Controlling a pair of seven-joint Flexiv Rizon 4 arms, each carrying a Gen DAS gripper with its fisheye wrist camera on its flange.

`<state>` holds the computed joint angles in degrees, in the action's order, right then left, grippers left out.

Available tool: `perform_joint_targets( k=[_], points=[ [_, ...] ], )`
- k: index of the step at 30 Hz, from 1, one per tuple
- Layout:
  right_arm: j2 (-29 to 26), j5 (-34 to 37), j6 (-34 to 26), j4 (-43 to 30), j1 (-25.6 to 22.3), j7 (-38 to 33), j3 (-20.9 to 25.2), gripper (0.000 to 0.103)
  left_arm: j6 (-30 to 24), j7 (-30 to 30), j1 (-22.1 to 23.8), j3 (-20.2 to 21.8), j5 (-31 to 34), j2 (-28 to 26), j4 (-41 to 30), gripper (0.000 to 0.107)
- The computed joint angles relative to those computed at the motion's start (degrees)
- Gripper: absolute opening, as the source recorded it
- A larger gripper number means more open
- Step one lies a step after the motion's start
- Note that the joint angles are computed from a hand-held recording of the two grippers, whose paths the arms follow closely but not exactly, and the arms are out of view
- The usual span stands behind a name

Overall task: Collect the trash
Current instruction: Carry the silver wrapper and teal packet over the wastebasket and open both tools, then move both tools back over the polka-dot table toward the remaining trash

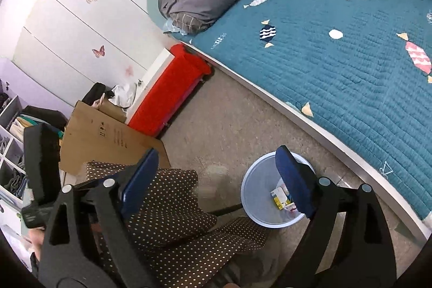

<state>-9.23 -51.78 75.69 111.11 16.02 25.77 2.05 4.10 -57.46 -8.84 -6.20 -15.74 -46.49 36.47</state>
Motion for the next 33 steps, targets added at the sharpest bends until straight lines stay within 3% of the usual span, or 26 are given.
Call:
perform_joint_targets(
  k=[4,13,25,33],
  points=[
    [0.4,0.5,-1.7,-0.3,0.4,0.0,0.5,0.097,1.0,-1.8,0.3,0.6,0.3,-0.2,-1.0,0.093],
    [-0.1,5.4,-13.6,-5.9,3.3,-5.9,3.3,0.097,12.6,0.7,3.6,-0.1,-2.3,9.7,13.9,0.094],
    [-1.9,5.7,-20.2,-15.1,8.1,-13.5,4.3,0.097,24.0,7.5,8.1,0.1,-9.1,21.6,29.0,0.095],
    [-5.8,7.3,-25.7,-24.1,12.9,-22.3,4.7,0.097,27.0,10.4,11.5,1.4,-13.9,26.1,33.8,0.095]
  ],
)
